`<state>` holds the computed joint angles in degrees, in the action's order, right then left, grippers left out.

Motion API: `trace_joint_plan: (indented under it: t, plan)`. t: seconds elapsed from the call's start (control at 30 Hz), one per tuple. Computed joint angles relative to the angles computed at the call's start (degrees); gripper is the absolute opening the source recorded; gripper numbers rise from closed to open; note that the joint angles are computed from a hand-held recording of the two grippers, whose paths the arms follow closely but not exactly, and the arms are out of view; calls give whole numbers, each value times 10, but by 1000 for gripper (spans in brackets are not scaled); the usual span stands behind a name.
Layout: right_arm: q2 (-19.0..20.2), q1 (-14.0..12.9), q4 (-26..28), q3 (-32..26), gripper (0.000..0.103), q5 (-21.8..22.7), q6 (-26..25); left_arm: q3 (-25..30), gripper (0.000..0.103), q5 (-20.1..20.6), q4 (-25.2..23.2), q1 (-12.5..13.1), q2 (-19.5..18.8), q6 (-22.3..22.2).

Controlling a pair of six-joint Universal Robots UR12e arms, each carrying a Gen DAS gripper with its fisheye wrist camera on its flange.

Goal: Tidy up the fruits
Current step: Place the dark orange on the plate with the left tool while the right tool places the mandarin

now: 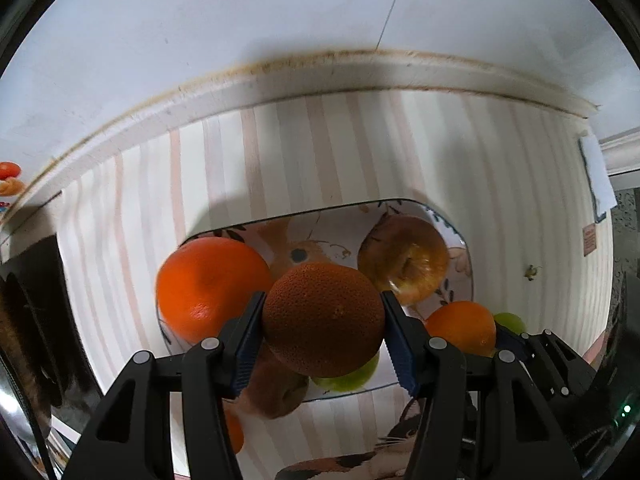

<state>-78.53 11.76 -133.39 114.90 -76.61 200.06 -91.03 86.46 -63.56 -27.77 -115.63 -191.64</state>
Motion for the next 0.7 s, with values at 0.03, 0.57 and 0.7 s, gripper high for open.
trace_joint_plan:
  t: [0.03, 0.57, 0.7]
  plan:
    - [1, -2, 2, 2, 68, 7, -1, 8, 54, 0, -13, 0, -7, -7]
    - [-7, -2, 55, -10, 100, -6, -29, -47, 87, -17, 63, 9, 34, -43]
    - [-18, 8, 63, -12, 100, -36, -26, -77, 87, 7, 101, 13, 68, -69]
